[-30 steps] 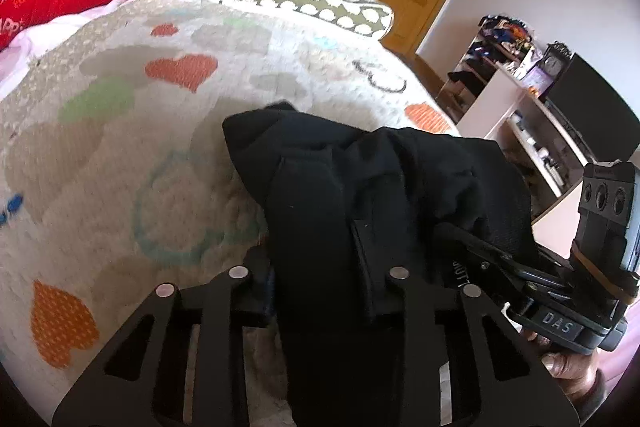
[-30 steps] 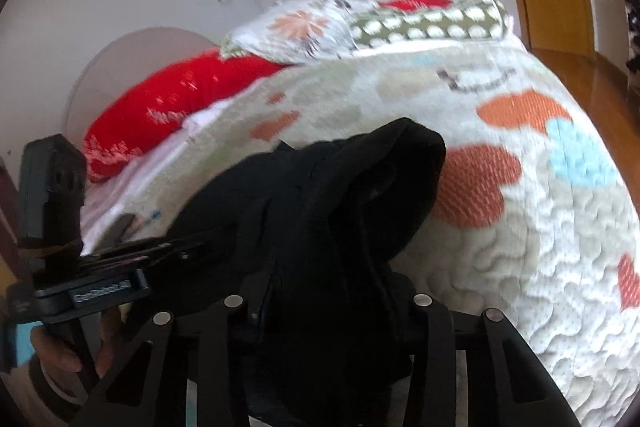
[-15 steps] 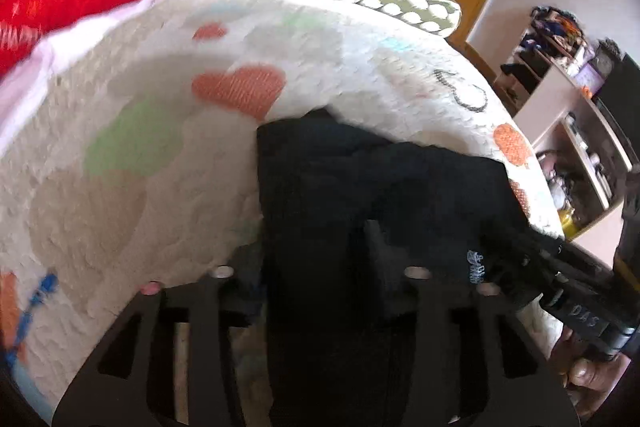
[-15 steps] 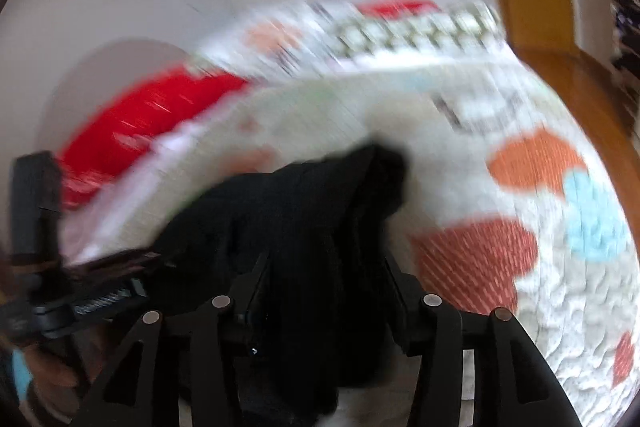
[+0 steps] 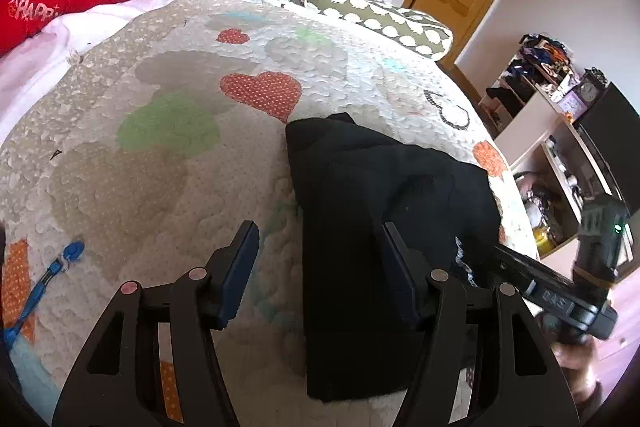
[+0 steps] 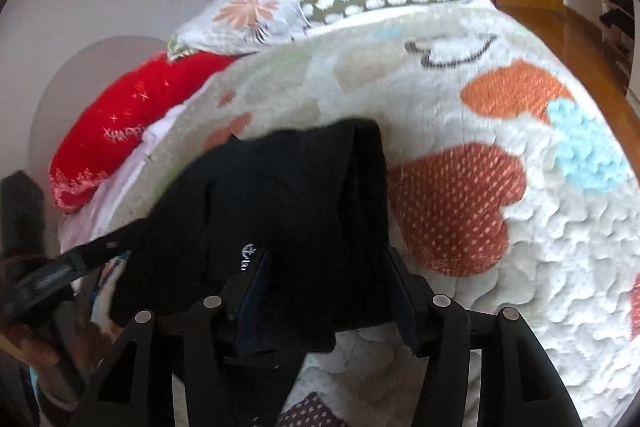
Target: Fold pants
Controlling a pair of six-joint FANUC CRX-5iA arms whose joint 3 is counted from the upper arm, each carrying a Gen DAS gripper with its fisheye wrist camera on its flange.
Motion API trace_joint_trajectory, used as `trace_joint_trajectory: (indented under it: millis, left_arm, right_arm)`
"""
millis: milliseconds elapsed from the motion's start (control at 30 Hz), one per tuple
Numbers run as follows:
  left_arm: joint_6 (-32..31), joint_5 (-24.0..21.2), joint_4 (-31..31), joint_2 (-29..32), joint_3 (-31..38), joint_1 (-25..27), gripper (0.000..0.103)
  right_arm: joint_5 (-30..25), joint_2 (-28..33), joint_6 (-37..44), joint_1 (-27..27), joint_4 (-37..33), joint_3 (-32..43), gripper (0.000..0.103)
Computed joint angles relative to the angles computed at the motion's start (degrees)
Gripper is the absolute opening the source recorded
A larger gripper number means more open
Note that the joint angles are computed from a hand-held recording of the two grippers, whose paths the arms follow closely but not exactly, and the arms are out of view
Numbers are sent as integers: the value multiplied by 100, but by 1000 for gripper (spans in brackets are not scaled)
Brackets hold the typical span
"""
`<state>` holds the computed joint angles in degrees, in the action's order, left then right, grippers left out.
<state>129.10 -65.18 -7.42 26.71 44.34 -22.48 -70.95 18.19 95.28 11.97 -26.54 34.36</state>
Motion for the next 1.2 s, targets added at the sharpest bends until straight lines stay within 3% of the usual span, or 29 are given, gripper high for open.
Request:
trace_joint_trajectory:
  millis: [67,100,267,333,367,400,467,567,633,767,867,933,1067,1200]
  left_arm:
    - [-10,64,29,-53,-96,10,62]
    - [-1,143,73,-88,-177,29,62]
    - [-10,311,250,-236,-407,76,62]
    - [-102,382,89,-380,-487,-17,62]
    - [-184,428,118,-439,-553,-37,62]
    - [-285,499,214,-513,-662,-49,62]
    - [-431,645,426,-656,-910,-67,62]
    - [-688,757,848,-820,-1268,-115,63]
    - [-749,948,1116,-905,-1545,-138,70]
    - [-358,924,866,-823,-1422,-292,75]
    - [-200,1423,1041,-1016,-1730,-274,75]
    - [-562,2014,1668,-1224,-2206,-195,75]
    - [-1314,2736,3100,-1302,-2938,-50,75]
    - [-537,2793,3019,-1117,-2885,11,75]
  right_arm:
    - [51,-89,136,-98,-253,-86,53]
    - [22,-111,228,-122,-334,-79,47]
    - [316,-341,69,-68,59,-282,42]
    - [261,-344,-45,-141,-11,-258,56]
    - [63,-277,3,-220,-205,-148,67]
    - [-147,-202,23,-264,-319,-45,72]
    - [-319,-111,-74,-204,-220,-5,72]
    - [-97,-157,-135,-239,-367,-173,74]
    - [-65,-153,-94,-268,-497,-167,74]
    - [-132,-61,-161,-295,-596,-46,74]
    - [-185,-22,-319,-435,-873,7,74]
    - [-268,24,-355,-536,-1066,74,74]
    - [-387,96,-408,-640,-1261,182,74]
    - [-346,84,-365,-600,-1199,159,74]
